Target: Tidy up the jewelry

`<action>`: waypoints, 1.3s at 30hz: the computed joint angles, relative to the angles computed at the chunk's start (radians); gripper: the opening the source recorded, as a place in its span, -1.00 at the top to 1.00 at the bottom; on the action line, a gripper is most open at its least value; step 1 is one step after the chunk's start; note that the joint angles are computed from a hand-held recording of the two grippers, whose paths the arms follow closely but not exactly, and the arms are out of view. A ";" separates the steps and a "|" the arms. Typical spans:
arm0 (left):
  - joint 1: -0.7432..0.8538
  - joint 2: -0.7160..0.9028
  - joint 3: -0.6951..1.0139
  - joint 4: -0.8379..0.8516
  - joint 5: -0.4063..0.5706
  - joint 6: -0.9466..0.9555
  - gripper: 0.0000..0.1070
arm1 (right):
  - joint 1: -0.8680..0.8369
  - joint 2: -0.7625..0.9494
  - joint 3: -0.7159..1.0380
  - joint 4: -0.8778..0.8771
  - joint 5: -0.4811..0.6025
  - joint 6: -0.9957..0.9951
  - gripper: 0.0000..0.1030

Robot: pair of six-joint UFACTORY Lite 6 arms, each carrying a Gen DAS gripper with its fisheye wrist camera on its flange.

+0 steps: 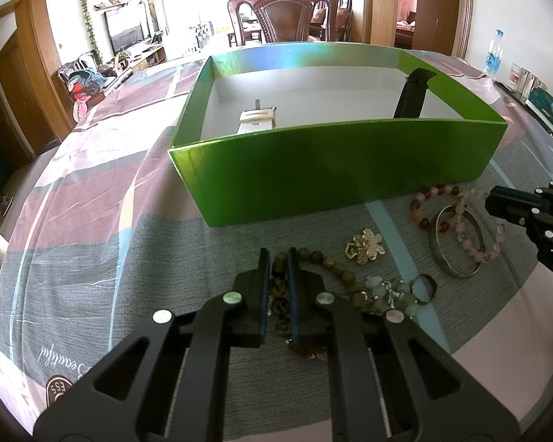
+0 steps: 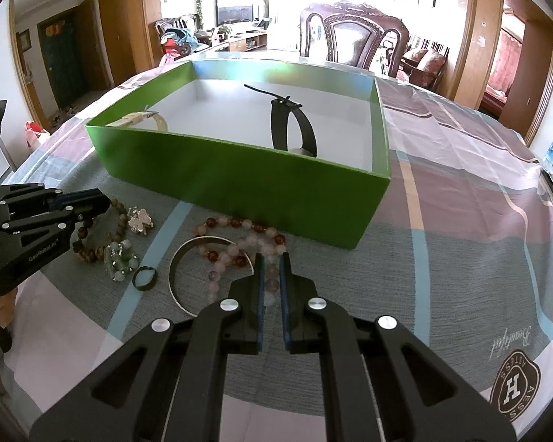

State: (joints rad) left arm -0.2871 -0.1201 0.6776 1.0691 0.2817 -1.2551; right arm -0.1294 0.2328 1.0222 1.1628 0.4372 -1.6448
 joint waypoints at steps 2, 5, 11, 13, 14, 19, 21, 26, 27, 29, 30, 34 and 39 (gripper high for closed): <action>-0.002 0.003 0.001 0.010 0.000 -0.011 0.82 | 0.000 0.000 0.000 0.006 0.001 -0.006 0.84; -0.002 0.003 0.001 0.009 0.001 -0.010 0.82 | -0.002 0.001 -0.002 0.014 0.001 -0.016 0.84; -0.007 0.010 0.008 0.003 0.009 0.000 0.82 | -0.001 0.006 0.000 0.011 -0.001 -0.014 0.84; -0.010 0.010 0.009 0.006 0.012 -0.004 0.82 | -0.001 0.006 0.001 0.010 0.000 -0.013 0.84; -0.010 0.010 0.009 0.003 0.013 -0.002 0.82 | -0.001 0.007 0.001 0.009 -0.001 -0.012 0.84; -0.011 0.009 0.009 -0.001 0.013 0.003 0.82 | -0.001 0.007 0.001 0.009 -0.001 -0.013 0.84; -0.013 0.012 0.011 0.007 0.014 -0.006 0.82 | 0.001 0.007 0.001 0.003 -0.002 -0.011 0.84; -0.014 0.014 0.011 0.017 0.015 -0.019 0.82 | 0.001 0.006 -0.006 0.025 -0.001 -0.033 0.84; -0.014 0.015 0.012 0.019 0.015 -0.020 0.82 | 0.001 0.005 -0.006 0.026 -0.001 -0.034 0.84; -0.017 0.021 0.014 0.031 0.020 -0.034 0.82 | 0.002 0.001 -0.013 0.034 -0.003 -0.044 0.84; -0.018 0.025 0.016 0.036 0.023 -0.040 0.82 | 0.003 -0.001 -0.015 0.036 -0.002 -0.047 0.84; -0.017 0.023 0.014 0.047 0.022 -0.052 0.82 | -0.003 -0.006 -0.018 0.044 0.007 -0.058 0.84; -0.018 0.020 0.011 0.057 0.023 -0.062 0.82 | -0.002 -0.010 -0.021 0.048 0.007 -0.061 0.84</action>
